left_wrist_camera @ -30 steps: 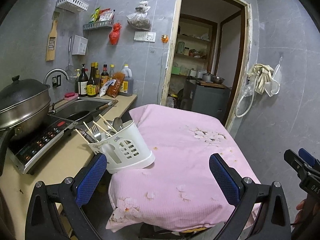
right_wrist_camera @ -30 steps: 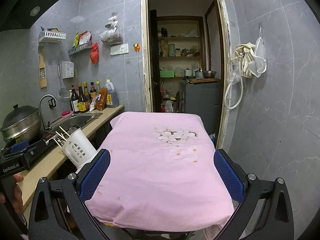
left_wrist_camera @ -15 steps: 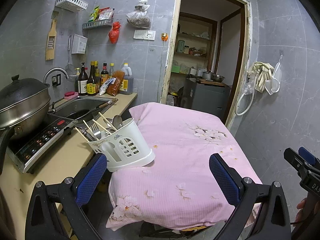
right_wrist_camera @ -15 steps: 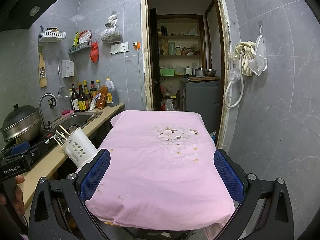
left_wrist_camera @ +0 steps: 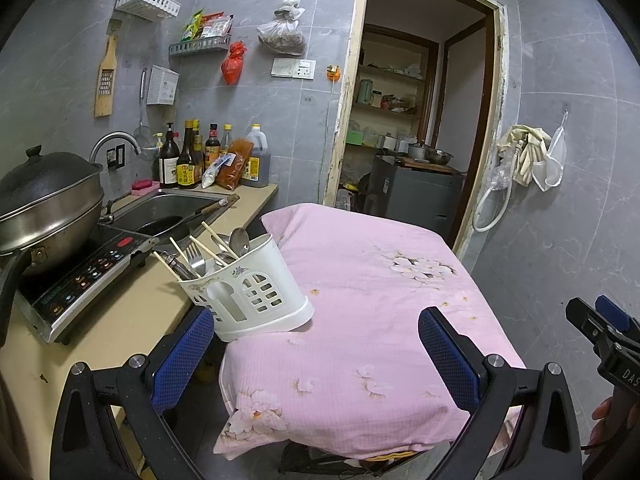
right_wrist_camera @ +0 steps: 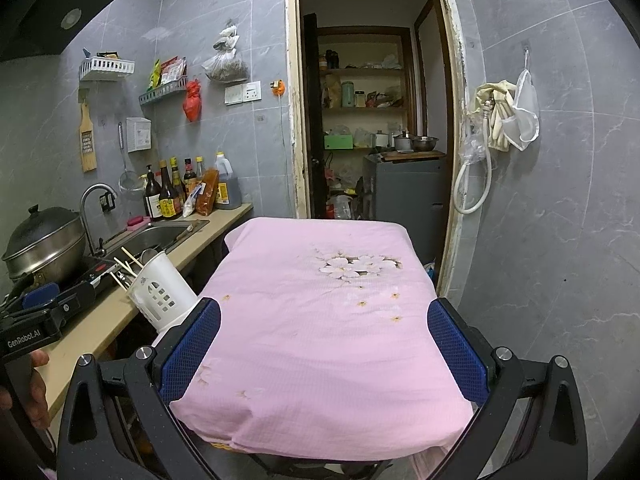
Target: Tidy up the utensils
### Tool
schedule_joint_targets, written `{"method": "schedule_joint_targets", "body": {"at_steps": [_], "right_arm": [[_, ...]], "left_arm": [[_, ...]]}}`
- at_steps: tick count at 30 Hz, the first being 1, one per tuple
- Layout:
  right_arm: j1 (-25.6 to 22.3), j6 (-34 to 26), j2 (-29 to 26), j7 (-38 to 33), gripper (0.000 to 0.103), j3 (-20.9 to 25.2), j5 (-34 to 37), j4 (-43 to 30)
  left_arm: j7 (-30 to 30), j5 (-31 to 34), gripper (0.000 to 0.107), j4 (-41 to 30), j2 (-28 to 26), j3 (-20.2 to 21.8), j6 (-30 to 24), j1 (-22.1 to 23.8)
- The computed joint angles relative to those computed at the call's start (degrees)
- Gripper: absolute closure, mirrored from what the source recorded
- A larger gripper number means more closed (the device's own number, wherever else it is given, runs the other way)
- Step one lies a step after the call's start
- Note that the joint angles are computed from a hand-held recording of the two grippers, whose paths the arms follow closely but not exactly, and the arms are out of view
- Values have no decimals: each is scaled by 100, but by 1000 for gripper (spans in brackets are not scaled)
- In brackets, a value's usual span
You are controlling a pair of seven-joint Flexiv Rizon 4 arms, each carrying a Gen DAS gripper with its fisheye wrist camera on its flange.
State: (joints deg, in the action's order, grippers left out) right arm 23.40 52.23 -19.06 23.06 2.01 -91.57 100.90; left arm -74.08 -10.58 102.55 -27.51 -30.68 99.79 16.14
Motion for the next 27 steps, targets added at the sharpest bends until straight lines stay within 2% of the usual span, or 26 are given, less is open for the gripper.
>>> {"method": "schedule_joint_targets", "body": {"at_steps": [27], "right_arm": [[34,72,-79,-27,1,-31,50,-64]], "left_arm": [[-40,58,4,57,-4,-56,21,98]]}}
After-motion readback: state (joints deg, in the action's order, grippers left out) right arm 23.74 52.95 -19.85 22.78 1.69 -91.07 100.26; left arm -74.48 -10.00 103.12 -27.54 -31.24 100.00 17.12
